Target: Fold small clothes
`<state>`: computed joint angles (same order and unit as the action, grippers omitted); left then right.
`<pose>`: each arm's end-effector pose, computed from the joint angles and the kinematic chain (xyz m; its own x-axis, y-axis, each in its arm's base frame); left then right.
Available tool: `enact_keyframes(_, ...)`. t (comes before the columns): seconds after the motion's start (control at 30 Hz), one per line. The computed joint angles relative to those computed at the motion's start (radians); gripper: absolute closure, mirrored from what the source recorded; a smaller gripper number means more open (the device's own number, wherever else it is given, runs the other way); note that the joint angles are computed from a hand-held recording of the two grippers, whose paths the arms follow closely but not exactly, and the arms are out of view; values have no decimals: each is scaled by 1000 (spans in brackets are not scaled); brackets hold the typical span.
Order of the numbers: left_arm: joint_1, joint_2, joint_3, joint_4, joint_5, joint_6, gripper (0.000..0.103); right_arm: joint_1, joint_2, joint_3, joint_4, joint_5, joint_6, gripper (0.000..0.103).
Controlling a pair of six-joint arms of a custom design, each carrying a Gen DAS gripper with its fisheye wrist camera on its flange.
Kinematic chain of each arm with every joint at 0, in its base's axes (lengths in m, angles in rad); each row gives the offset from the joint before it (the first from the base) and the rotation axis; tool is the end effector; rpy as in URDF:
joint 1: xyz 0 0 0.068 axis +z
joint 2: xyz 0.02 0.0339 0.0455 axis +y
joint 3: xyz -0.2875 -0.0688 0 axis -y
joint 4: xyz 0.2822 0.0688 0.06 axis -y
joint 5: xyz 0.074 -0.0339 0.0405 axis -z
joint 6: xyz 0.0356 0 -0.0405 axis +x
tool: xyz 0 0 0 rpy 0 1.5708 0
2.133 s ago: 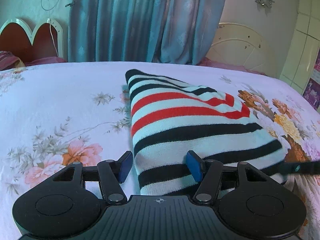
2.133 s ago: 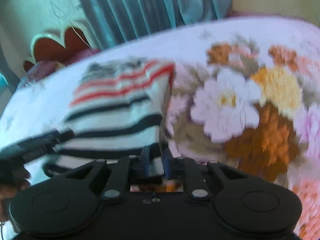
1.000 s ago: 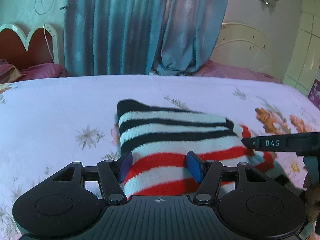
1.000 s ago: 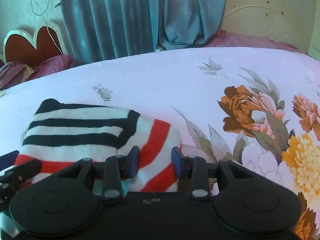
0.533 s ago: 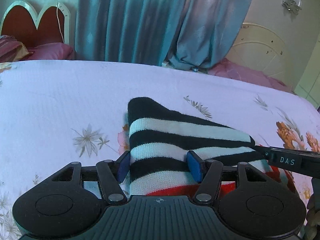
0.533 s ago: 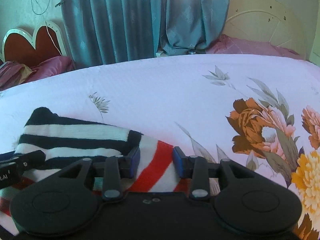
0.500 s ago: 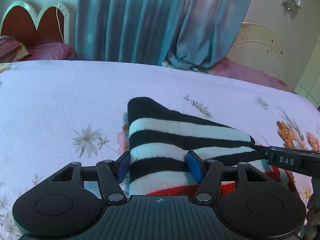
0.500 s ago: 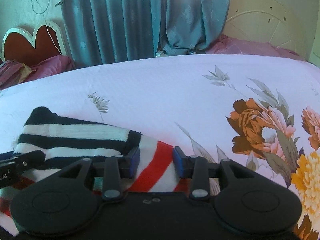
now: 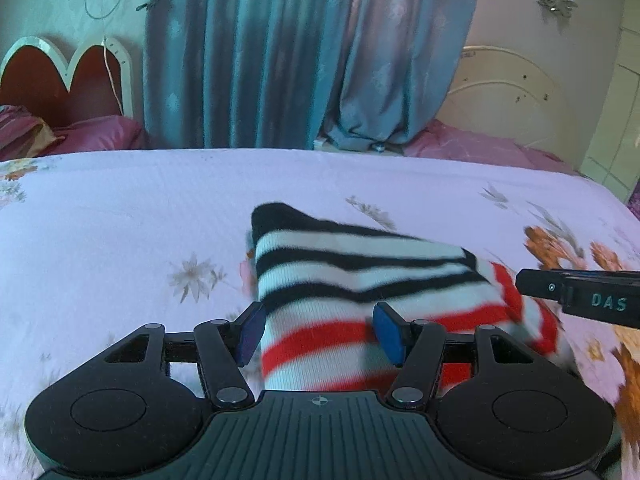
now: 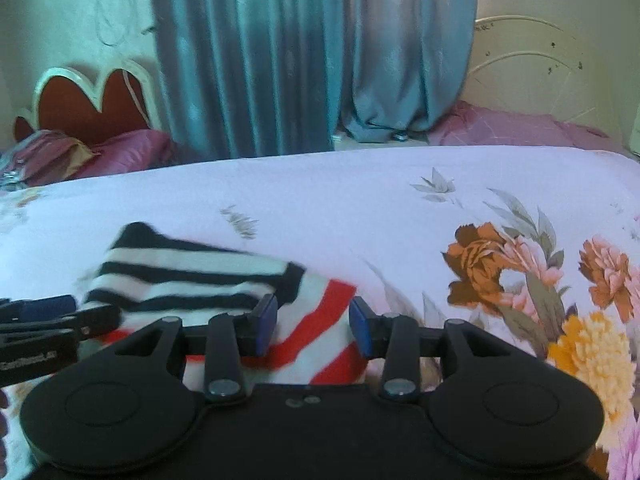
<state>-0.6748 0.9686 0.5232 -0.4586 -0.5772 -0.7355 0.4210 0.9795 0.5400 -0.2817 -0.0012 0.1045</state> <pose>0.1698 -0.1110 0.2014 -0.6294 -0.2165 -0.7463 -0.2189 0.9709 -0.0970 0.2035 0.0912 0.2140 -0.6421 -0.1732 -0.7468 -0.3444 0.9355 0.0791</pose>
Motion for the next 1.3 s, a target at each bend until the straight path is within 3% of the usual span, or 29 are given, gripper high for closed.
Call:
enact_keyframes(0.17,-168,-62,-6,-141,-93,-171,44,19,-216,-65,-121,-14,-8,64)
enact_keyframes(0.27,-236,-58,-9,-185,-133,-236,44,38,-265,-93,-169,3,-14,64)
enact_keyframes(0.33,-241,-53,-12,-183,-134,-240,44,50,-230,-108,-177,37,-23,63)
enact_keyframes(0.5,-282,-47,26,-263,-160,-290,44,3,-274,-110,-223,-11,-1,64)
enact_keyframes(0.87,-544,-7,54,-475,-234,-597,44,34,-601,-131,-493,-25,-24,62)
enact_keyframes(1.07,-654,6,44,-559,-231,-770,44,-20,-654,-154,-581,-57,-64,64)
enact_keyframes(1.17,-679,11,39,-574,-228,-803,44,-165,-651,-182,-605,-183,-102,64)
enact_keyframes(1.3,-699,18,37,-587,-227,-829,44,-243,-671,-175,-651,-256,-132,67)
